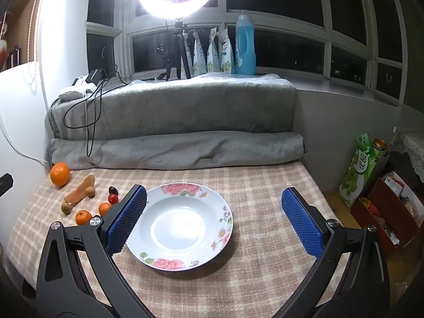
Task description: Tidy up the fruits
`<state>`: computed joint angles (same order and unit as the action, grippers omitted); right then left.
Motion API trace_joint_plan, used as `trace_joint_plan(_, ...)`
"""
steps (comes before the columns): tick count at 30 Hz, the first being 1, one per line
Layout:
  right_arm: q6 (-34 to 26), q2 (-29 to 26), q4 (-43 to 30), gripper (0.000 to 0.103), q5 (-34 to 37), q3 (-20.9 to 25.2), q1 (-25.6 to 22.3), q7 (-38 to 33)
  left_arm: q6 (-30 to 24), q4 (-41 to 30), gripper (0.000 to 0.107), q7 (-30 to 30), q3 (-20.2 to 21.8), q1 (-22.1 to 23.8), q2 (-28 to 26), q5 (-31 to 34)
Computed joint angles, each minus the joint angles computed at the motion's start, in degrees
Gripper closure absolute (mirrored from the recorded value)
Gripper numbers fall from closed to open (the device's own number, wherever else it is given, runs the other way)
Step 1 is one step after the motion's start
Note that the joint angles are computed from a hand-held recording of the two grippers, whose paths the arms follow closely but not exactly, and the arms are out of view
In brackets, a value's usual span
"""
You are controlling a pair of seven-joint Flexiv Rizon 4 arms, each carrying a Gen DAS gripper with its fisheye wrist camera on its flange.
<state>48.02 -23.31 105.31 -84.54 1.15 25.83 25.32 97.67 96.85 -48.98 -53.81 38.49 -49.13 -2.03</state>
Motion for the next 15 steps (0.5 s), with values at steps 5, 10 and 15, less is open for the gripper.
trace_joint_plan(5,0.17,0.59,0.35,0.000,-0.33,-0.08,-0.14,-0.55,1.58,-0.29,0.004,-1.13,1.26,-0.80,0.22,0.99)
trace_joint_plan(10,0.42,1.61,0.91,0.000,-0.82,0.22,-0.82,-1.09,1.10,0.29,0.004,-2.86,1.05,-0.30,0.77,1.43)
trace_joint_plan(15,-2.69,0.91,0.09,0.000,-0.51,0.58,0.10,-0.53,0.72,-0.04,0.004,-1.95,-0.03,0.43,-0.52,1.38)
